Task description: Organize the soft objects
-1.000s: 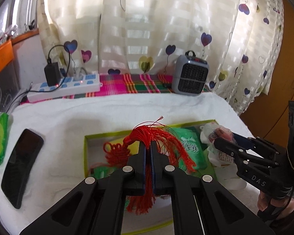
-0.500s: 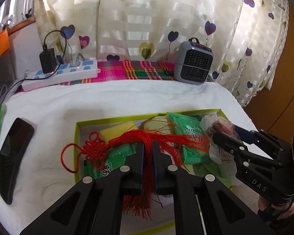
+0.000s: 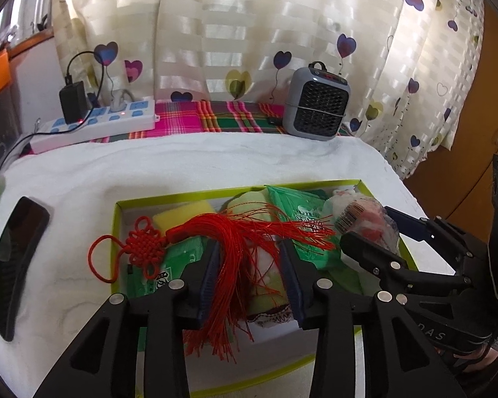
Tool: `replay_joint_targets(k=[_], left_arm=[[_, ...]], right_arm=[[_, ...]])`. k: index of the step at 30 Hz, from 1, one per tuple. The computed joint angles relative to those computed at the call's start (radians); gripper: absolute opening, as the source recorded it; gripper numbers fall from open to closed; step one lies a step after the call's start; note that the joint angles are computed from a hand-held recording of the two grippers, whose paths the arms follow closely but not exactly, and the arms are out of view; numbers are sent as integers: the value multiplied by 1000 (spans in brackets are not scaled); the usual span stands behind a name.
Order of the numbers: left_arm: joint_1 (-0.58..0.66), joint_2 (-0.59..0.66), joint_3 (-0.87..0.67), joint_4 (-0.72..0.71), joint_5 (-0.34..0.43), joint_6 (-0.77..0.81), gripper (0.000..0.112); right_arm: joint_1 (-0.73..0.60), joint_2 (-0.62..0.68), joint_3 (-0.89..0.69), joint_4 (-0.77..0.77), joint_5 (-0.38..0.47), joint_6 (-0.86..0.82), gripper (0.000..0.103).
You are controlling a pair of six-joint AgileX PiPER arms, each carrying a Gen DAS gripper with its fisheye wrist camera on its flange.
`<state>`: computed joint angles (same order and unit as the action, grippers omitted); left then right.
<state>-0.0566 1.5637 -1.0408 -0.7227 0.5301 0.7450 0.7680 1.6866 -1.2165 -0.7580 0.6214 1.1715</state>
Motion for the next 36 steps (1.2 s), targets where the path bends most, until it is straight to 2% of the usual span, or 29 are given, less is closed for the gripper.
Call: replay_joint_targets(k=[3, 6, 14, 18, 22, 25, 28, 31, 34, 36], left_arm=[[-16, -38, 28, 41, -37, -36, 50], [-2, -61, 40, 25, -19, -38, 50], [-33, -179, 135, 128, -72, -128, 50], [-32, -237, 186, 149, -62, -158, 50], [-83, -315, 257, 395, -97, -403, 50], [-57, -341, 291, 361, -67, -389, 50], [-70, -386, 341, 446, -80, -474, 50], [-48, -410, 378, 391, -60, -426, 50], [-83, -433, 417, 504, -77, -545, 50], [-76, -442, 441, 463, -76, -512, 50]], right_arm=[[13, -12, 7, -15, 8, 14, 66], [32, -28, 18, -45, 26, 52, 66], [96, -84, 51, -95, 75, 137, 66], [131, -108, 73, -102, 114, 177, 66], [177, -127, 95, -110, 166, 209, 66], [208, -154, 129, -118, 174, 253, 66], [244, -175, 162, -124, 182, 296, 66], [280, -189, 185, -129, 199, 329, 66], [301, -192, 199, -125, 210, 349, 66], [308, -189, 207, -104, 214, 352, 66]])
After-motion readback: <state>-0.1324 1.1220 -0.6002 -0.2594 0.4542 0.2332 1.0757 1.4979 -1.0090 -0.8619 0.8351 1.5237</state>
